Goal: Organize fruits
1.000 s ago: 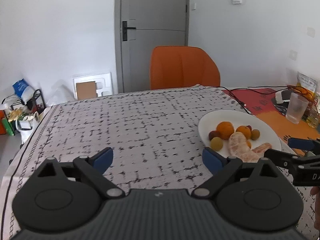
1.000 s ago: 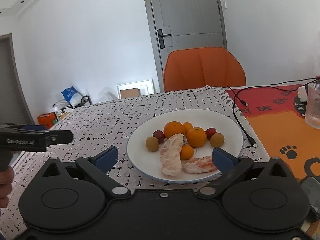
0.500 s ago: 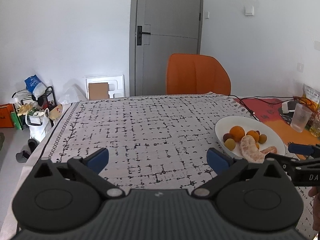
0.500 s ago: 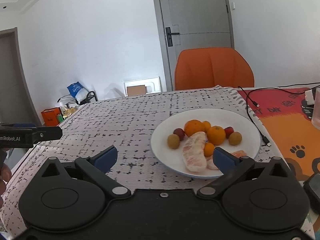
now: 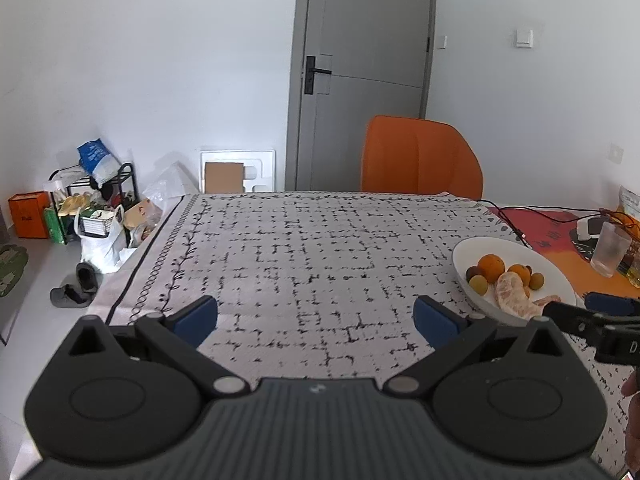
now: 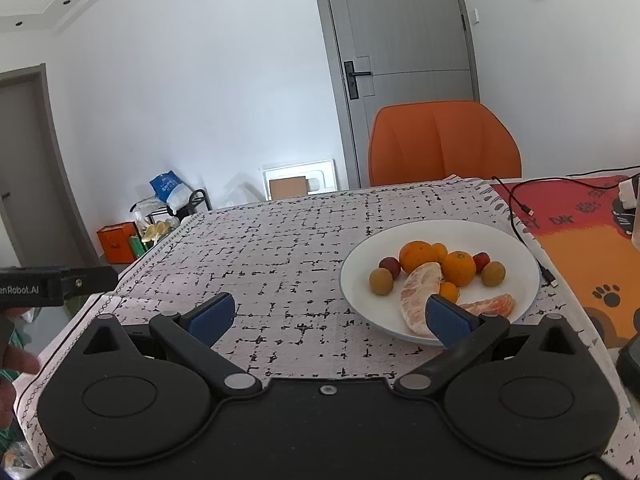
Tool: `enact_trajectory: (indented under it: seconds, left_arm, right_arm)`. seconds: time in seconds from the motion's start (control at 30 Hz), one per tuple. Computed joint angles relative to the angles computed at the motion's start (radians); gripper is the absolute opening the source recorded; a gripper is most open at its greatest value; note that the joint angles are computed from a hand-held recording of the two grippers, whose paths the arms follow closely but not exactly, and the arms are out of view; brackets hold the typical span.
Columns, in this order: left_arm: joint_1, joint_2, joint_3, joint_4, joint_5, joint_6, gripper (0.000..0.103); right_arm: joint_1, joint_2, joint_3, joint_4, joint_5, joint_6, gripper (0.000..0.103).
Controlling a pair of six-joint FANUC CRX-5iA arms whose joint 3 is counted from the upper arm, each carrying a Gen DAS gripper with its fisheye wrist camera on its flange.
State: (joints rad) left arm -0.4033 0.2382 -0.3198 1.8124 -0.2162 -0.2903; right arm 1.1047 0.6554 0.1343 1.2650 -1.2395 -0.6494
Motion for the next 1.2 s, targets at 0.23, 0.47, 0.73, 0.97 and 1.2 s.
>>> enact_trajectory:
  seconds: [0.23,0.47,0.73,0.97,1.2]
  left_arm:
    - [-0.018,-0.035,-0.034,0.090,0.053,-0.096,0.103]
    - [0.035,-0.068,-0.072,-0.076,0.014,0.049,0.103]
    - [0.057,-0.094,-0.095,-0.142,0.012,0.105,0.103]
    - [0.073,-0.093,-0.094,-0.210,0.014,0.167,0.103]
    - [0.075,-0.091,-0.094,-0.246,0.021,0.191,0.103]
  right_arm:
    - [0.018,0.016,0.034,-0.031,-0.021,0.044,0.103]
    - [0.036,0.048,0.102,-0.084,-0.064,0.054,0.103]
    - [0.050,0.079,0.164,-0.096,-0.101,0.093,0.103]
    - [0.059,0.088,0.188,-0.113,-0.098,0.106,0.103]
    - [0.059,0.095,0.200,-0.121,-0.099,0.111,0.103]
